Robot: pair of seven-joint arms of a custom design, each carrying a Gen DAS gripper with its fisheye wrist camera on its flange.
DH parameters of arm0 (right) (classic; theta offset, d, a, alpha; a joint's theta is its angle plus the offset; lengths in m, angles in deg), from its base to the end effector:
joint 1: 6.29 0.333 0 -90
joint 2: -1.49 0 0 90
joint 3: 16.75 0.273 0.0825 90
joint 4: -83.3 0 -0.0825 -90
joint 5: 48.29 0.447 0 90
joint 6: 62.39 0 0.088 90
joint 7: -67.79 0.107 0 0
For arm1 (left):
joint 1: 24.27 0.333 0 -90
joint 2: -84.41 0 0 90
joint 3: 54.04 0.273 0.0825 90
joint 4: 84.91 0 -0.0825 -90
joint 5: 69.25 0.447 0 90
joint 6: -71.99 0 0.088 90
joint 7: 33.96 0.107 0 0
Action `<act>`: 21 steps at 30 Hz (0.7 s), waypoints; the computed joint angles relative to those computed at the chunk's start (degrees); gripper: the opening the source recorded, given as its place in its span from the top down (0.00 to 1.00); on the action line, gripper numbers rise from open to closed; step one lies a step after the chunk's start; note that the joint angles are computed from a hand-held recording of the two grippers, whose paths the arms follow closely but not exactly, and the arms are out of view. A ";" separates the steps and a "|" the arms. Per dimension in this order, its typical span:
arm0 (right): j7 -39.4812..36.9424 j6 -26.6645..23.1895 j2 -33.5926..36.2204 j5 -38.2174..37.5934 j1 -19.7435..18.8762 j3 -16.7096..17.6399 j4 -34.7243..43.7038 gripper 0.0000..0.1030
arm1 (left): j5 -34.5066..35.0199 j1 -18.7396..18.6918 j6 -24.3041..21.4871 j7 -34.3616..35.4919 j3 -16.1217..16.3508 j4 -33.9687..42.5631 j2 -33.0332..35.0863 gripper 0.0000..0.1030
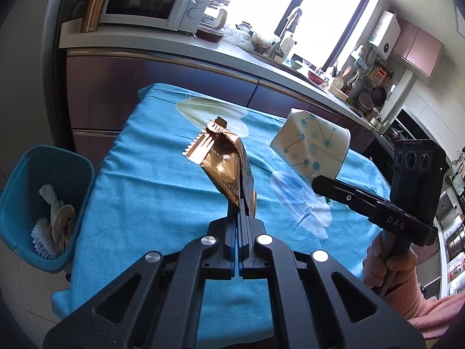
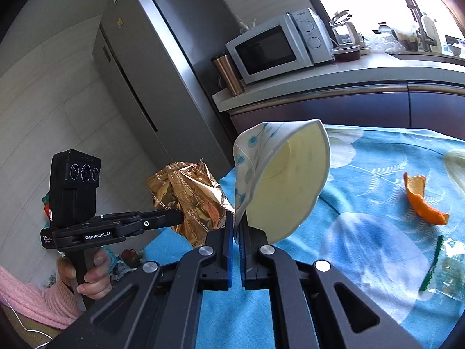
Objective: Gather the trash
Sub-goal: 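Carry the wrapper with the left tool while the right tool carries the cup to the bin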
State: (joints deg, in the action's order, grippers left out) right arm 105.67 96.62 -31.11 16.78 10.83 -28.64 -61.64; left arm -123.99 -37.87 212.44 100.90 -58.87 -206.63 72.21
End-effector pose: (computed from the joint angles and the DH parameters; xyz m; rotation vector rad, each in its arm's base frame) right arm 0.5003 0.0062 0.4708 -1.4958 1.4254 -0.3034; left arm 0.5709 -0.1924 0.4988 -1.4173 2.4214 -1.3725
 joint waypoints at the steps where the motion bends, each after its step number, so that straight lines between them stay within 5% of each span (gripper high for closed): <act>1: -0.22 -0.31 0.57 0.17 0.41 0.01 0.58 0.97 | -0.07 0.25 0.25 -0.09 0.22 -0.41 -0.40 0.99; 21: -2.67 -10.27 17.92 0.42 0.08 7.16 18.12 0.97 | 1.08 5.06 5.52 -3.73 4.70 -3.78 -2.67 0.99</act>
